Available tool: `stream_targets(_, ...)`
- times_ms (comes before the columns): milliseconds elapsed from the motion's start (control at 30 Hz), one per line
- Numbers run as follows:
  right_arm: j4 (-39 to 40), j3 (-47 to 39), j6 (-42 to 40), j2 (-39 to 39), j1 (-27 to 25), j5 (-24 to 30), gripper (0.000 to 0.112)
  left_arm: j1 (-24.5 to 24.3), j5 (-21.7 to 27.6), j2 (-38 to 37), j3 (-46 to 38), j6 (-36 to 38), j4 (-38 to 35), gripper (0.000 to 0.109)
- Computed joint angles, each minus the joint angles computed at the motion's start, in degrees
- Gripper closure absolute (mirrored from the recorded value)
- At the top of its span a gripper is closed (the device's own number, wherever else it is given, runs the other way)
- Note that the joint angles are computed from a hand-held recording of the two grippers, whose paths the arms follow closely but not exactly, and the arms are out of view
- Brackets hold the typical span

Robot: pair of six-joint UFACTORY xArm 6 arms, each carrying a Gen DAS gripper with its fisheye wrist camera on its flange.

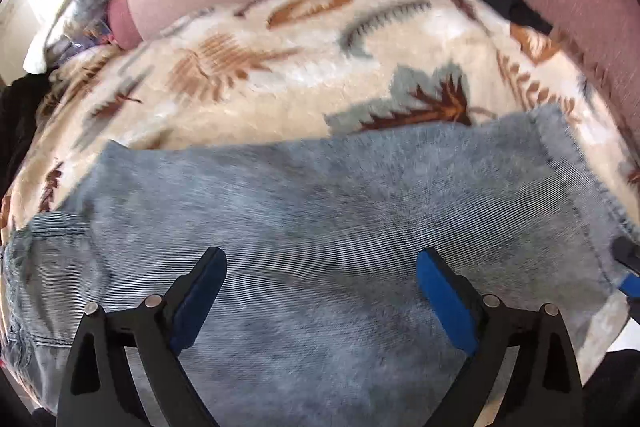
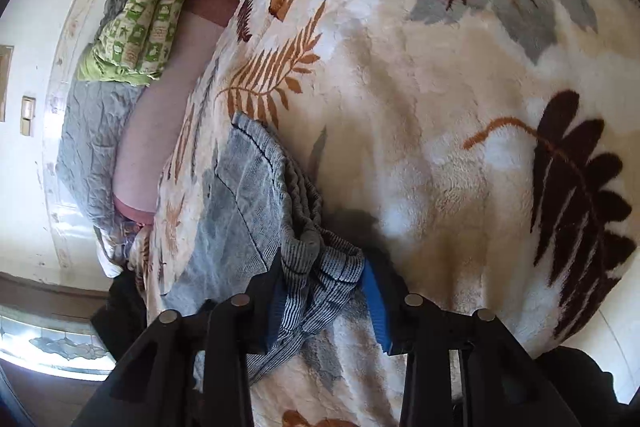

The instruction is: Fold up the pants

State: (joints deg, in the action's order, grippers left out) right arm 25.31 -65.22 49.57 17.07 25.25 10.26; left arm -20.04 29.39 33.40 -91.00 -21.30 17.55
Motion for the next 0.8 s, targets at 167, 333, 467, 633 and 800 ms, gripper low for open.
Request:
stream_targets(167, -11.9, -2.0, 7.5, 0.6, -0.8, 3.3, 0.079, 0.5, 3.6, 1.5, 0.0, 4.0, -3.2, 0.01)
stream_targets(333, -18.8, -3.6, 11.6, 0.5, -1.1, 6.1, 0.081, 0.5, 3.7, 2.0, -0.8, 2.2, -1.8, 0.007)
stream_targets(467, -29.6, -7.7, 17.4, 0.6, -0.7, 10.2, 0.083, 1.2, 4.1, 2.1, -1.3, 5.7, -6.6, 0.007)
stream_targets(633, -39.5, -22.6, 16.1, 5.5, 2.6, 16.0, 0.085, 2.0, 5.1, 0.9, -0.9, 12.5, -14.7, 0.011)
stream_targets(800, -39.4, -45.2, 4.2, 17.8, 9.3, 20.9, 0.085, 7.7, -5.5, -10.3, 12.3, 16.0, -24.9, 0.015)
